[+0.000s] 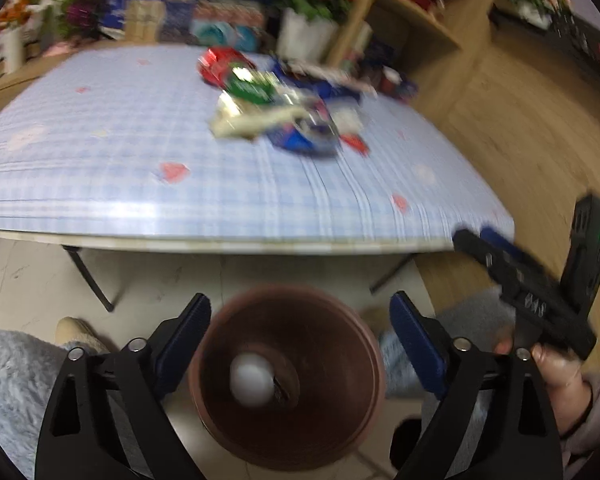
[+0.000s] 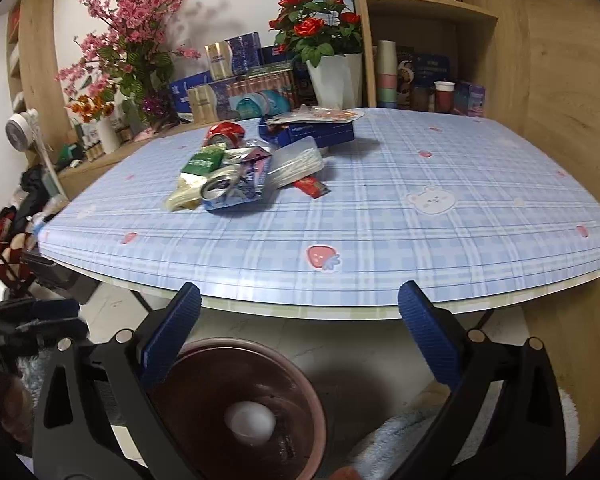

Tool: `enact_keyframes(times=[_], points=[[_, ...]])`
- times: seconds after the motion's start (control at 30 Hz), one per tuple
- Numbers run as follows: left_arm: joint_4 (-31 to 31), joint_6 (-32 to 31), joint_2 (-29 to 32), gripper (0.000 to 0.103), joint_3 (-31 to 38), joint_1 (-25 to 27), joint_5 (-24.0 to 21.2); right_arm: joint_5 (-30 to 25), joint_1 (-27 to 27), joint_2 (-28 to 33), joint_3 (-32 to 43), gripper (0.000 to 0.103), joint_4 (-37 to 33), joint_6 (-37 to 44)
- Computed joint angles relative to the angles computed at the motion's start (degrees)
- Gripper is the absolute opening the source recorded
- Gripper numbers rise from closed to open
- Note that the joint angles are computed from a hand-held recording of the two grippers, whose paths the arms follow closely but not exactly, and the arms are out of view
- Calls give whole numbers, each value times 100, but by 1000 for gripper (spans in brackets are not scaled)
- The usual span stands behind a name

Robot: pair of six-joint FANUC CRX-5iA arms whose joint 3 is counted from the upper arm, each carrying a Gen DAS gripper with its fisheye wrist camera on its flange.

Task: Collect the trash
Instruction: 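Move the left gripper back to the translucent plastic glove on the table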

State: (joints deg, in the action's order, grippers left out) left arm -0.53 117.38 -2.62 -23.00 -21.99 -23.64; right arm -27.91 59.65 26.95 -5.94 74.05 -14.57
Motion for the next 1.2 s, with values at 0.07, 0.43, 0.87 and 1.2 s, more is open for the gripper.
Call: enact_keyframes(times=[0.07,0.43,0.87,1.2], points=[[-1019,1151,-130,92,175,-107,-105,59,-21,-6,-29,97,97,-89],[-2245,2563,-104,93,605,-287,-738,145,-28,68,110,97,-352,125],[-2566,1898,89,93,1145,-48,-974,-206,-33,708,1585,97,-2352,2306],[-2237,1056,490,92,1518,433,-731,-1455,-66,2391,4975,97,-4844,4886]])
